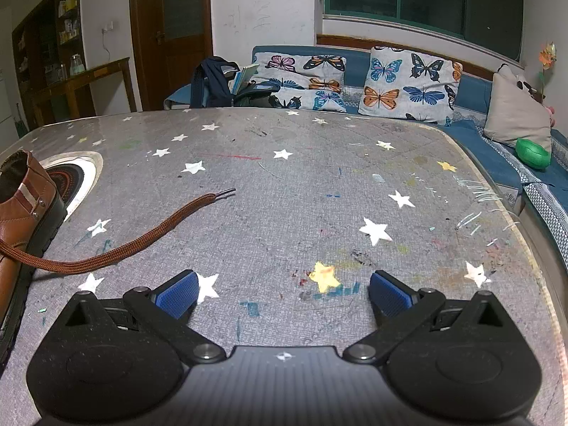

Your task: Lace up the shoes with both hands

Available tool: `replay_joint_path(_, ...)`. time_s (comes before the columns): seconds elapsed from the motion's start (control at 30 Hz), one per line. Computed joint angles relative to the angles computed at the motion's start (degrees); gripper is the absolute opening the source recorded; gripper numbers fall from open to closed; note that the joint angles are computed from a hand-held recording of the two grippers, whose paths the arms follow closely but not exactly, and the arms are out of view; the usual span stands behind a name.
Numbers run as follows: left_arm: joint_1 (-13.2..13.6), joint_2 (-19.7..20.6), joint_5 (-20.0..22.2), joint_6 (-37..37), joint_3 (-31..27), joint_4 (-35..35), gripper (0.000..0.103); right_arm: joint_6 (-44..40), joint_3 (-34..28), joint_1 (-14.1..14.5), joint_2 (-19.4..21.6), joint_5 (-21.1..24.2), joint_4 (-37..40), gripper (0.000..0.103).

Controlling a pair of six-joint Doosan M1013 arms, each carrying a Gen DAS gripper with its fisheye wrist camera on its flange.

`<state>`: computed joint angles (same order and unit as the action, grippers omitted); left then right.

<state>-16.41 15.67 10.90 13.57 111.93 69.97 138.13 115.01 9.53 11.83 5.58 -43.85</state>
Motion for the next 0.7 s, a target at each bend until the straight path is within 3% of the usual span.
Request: replay_joint_path(0.7,0.0,-0.1,0.0,0.0,0.1,0.0,0.103,0.8,0.0,0.0,0.1,-0.1,-0.8,0.103)
